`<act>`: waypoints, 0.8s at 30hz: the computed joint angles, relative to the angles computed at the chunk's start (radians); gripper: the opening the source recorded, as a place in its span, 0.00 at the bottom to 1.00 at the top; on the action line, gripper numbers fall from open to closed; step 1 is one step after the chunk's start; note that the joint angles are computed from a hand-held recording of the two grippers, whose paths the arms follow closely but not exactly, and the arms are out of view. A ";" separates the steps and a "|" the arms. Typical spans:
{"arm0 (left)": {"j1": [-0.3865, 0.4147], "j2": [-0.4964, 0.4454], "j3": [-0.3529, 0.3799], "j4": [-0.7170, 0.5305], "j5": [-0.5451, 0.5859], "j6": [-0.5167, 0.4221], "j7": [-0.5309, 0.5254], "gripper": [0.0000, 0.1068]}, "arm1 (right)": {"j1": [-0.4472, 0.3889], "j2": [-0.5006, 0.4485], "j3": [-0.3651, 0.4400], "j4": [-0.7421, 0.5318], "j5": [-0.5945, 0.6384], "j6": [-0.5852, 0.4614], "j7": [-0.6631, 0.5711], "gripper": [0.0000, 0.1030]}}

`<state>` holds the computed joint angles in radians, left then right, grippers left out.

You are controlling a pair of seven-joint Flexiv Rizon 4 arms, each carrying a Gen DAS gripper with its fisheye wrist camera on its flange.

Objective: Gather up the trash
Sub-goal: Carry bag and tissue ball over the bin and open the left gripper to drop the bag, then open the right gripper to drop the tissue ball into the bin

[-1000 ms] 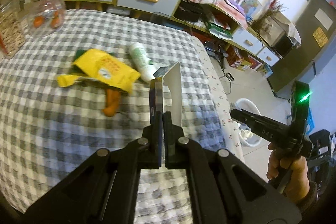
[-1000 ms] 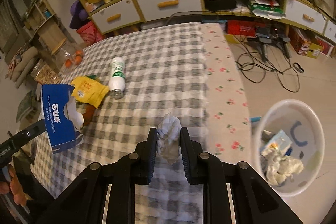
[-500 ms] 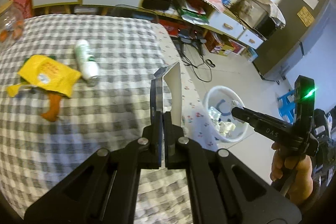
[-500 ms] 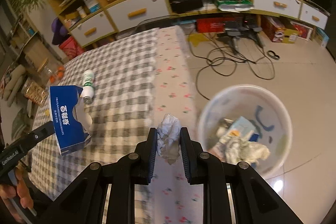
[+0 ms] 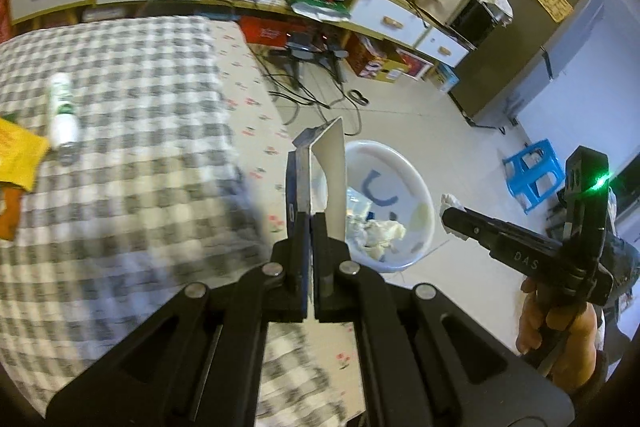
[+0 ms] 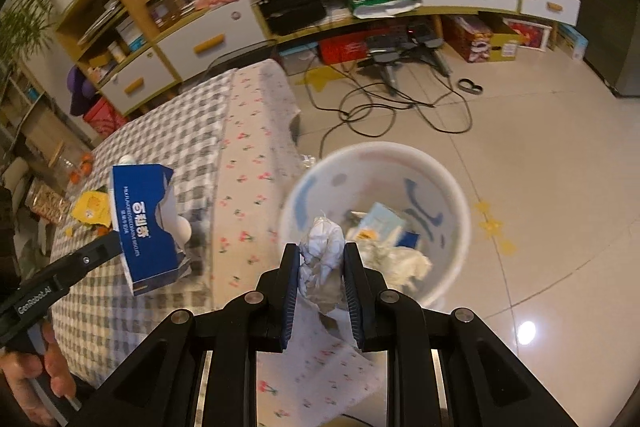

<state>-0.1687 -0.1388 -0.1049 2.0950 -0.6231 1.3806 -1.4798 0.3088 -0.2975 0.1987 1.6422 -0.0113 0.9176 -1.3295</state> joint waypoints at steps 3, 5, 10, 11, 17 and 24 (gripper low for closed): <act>-0.001 -0.035 -0.035 -0.026 -0.044 0.005 0.042 0.01 | -0.012 0.014 -0.009 0.020 -0.002 0.004 0.002 0.22; -0.002 -0.052 -0.052 -0.040 -0.070 0.007 0.063 0.01 | -0.021 0.023 -0.016 0.035 -0.006 0.007 0.007 0.22; -0.003 -0.110 -0.104 -0.086 -0.134 0.028 0.115 0.01 | -0.044 0.042 -0.028 0.068 -0.014 0.010 0.016 0.22; 0.000 -0.116 -0.111 -0.091 -0.144 0.032 0.125 0.01 | -0.048 0.045 -0.030 0.072 -0.014 0.010 0.016 0.22; -0.012 -0.170 -0.123 -0.134 -0.146 0.077 0.122 0.21 | -0.073 0.056 -0.037 0.088 -0.007 0.009 0.018 0.22; -0.047 -0.182 0.006 -0.173 0.089 -0.009 -0.157 0.69 | -0.082 0.054 -0.037 0.082 -0.001 0.008 0.009 0.22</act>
